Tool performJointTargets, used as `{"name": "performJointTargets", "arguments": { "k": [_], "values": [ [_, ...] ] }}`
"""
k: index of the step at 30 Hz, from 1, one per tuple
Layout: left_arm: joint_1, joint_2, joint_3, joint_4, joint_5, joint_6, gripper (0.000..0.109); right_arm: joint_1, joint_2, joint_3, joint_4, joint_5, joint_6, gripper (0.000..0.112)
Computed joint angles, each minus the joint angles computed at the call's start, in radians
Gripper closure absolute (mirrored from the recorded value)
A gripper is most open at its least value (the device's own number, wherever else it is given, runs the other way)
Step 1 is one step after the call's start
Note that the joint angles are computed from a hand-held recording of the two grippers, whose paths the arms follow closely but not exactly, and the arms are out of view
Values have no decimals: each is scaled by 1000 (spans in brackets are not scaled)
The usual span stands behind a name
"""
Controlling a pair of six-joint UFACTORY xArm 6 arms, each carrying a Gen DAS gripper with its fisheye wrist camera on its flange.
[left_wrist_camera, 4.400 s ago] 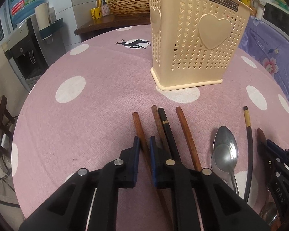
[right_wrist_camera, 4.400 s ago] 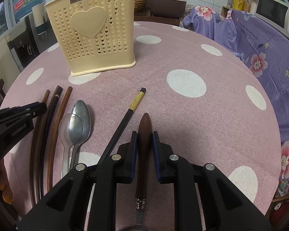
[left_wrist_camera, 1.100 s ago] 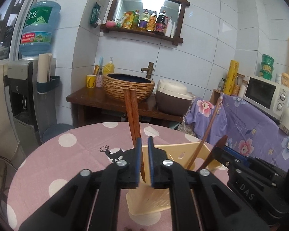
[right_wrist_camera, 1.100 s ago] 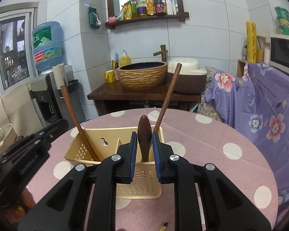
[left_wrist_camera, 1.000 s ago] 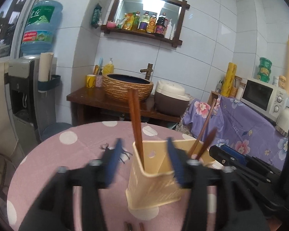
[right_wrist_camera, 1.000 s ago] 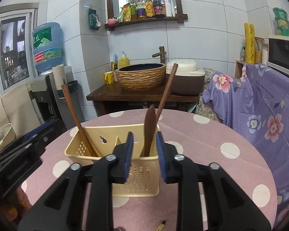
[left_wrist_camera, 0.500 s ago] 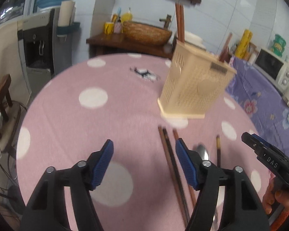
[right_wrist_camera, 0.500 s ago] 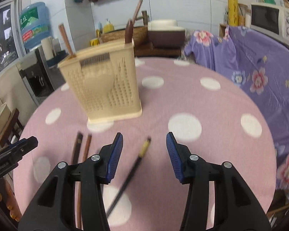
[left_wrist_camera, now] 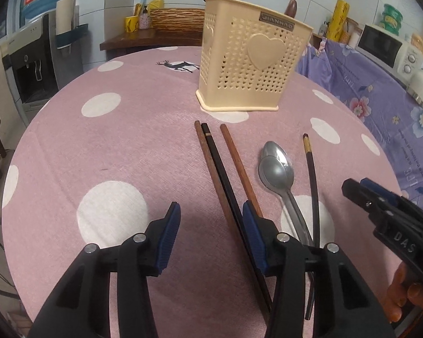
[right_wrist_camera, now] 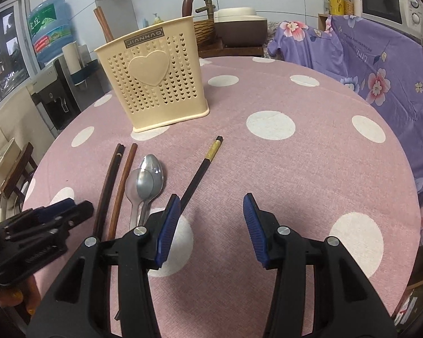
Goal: Organize utensils
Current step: 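Grasp the black gold-tipped chopstick with the right tool while the left tool approaches chopsticks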
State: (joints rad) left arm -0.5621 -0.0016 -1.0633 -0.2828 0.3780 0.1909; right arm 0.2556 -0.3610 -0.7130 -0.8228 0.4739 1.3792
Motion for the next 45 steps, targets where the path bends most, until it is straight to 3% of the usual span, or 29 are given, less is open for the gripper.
{"name": "performJointTargets", "arguments": {
  "k": [7, 10, 14, 20, 27, 30, 35, 45],
  "values": [
    [10, -8, 31, 184, -31, -131, 65, 2, -3, 6, 14, -14, -17, 65],
    [54, -17, 34, 329, -13, -239, 66, 3, -1, -2, 32, 9, -45, 65],
    [82, -8, -8, 140, 37, -135, 66, -8, 22, -32, 100, 21, -108, 65],
    [49, 42, -91, 86, 44, -88, 66, -27, 112, -119, 195, 29, -177, 72],
    [38, 94, -143, 136, 54, -132, 66, -32, 240, -231, 319, 81, -229, 81],
    [44, 99, -143, 145, 52, -142, 66, -22, 273, -271, 290, 110, -220, 83],
    [49, 117, -168, 147, 69, -144, 66, -30, 343, -350, 218, 167, -213, 100],
    [36, 197, -278, 98, 151, -109, 66, -104, 377, -374, 349, 79, -339, 103]
  ]
}}
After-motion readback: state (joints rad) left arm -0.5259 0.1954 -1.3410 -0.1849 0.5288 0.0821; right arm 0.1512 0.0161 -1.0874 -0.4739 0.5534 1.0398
